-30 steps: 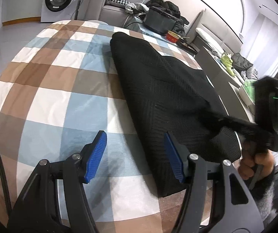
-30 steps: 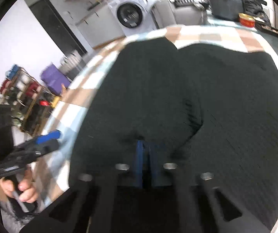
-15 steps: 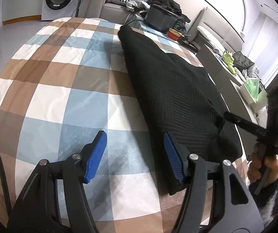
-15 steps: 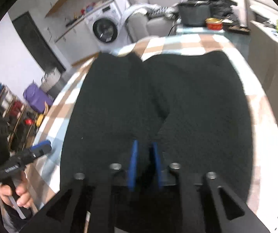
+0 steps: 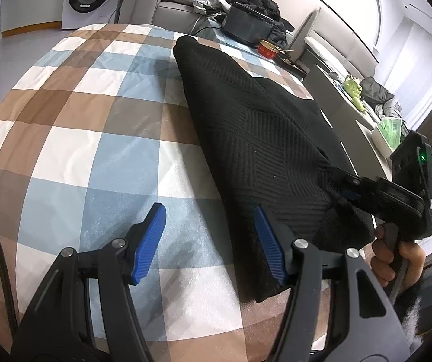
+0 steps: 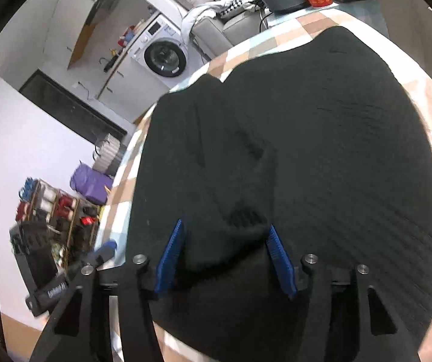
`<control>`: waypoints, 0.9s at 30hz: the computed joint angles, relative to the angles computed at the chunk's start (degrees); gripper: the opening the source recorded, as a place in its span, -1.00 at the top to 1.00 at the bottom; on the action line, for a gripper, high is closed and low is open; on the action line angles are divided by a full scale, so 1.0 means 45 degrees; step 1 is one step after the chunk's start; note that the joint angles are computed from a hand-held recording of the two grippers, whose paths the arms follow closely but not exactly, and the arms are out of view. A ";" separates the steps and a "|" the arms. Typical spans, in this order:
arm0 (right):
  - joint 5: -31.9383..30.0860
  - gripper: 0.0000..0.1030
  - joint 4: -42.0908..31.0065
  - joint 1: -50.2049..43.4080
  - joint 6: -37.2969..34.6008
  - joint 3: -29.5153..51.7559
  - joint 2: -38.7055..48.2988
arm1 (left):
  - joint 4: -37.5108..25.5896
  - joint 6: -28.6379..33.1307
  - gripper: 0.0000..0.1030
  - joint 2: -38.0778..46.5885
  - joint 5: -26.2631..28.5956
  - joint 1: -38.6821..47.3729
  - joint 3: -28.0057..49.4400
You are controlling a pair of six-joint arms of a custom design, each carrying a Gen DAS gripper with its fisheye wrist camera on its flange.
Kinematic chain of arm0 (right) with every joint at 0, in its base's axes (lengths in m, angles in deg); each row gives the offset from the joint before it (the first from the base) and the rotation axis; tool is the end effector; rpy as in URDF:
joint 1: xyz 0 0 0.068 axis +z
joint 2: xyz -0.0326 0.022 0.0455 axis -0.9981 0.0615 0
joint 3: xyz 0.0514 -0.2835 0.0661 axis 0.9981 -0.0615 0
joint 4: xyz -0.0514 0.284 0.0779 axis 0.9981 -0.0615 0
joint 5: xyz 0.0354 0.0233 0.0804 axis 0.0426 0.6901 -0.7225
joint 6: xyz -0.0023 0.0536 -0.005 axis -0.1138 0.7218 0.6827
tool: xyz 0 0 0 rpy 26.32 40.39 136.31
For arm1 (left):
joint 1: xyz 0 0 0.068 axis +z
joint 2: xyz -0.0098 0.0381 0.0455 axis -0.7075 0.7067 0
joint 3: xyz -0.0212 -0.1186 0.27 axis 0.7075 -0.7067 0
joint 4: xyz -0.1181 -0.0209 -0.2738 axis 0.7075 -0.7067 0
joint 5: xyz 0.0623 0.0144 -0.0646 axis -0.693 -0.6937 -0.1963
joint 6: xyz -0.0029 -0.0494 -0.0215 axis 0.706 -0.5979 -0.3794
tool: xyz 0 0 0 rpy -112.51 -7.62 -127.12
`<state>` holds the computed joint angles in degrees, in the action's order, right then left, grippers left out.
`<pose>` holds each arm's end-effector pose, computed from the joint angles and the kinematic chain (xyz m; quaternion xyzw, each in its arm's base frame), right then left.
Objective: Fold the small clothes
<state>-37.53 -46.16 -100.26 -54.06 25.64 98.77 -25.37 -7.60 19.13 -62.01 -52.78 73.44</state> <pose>0.3057 -0.0484 0.0390 -0.0828 0.9087 0.3460 0.2184 0.2482 -0.0371 0.0779 -0.1501 0.9260 -0.1465 0.3139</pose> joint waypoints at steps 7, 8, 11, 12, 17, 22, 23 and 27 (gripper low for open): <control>-0.1000 0.79 0.0624 -0.0378 0.0221 -0.2034 -0.3172 | -0.0278 0.0029 -0.12 -0.0731 -0.0091 0.0293 -0.0342; -0.1319 0.79 0.0123 -0.0581 -0.0091 -0.2337 -0.3822 | -0.0272 0.0033 -0.12 -0.0752 -0.0050 0.0387 -0.0362; -0.1596 0.79 -0.1363 -0.1624 -0.1435 -0.3555 -0.5834 | -0.0146 -0.0049 -0.12 -0.0766 0.0060 0.0525 -0.0443; -0.1416 0.79 -0.1551 -0.1986 -0.1726 -0.3984 -0.6157 | -0.0085 -0.0072 -0.12 -0.0715 0.0103 0.0547 -0.0444; 0.0579 0.71 -0.0846 -0.2537 -0.3113 -0.4223 -0.3621 | 0.0153 -0.0153 -0.12 -0.0242 0.0288 0.0367 -0.0288; -0.0481 0.12 -0.2276 -0.3611 -0.4483 -0.2776 -0.1850 | 0.0082 -0.0112 -0.12 -0.0511 -0.0010 0.0074 -0.0395; -0.0587 0.01 -0.2246 -0.3608 -0.4500 -0.2611 -0.1757 | 0.0085 -0.0162 -0.12 -0.0488 -0.0003 0.0098 -0.0391; -0.0409 -0.04 -0.2383 -0.3015 -0.3706 -0.1383 -0.0758 | 0.0070 -0.0214 -0.12 -0.0312 0.0077 0.0215 -0.0312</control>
<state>-39.37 -56.88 -113.82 -70.74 19.41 95.36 -25.05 -8.56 17.72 -61.66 -51.81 72.04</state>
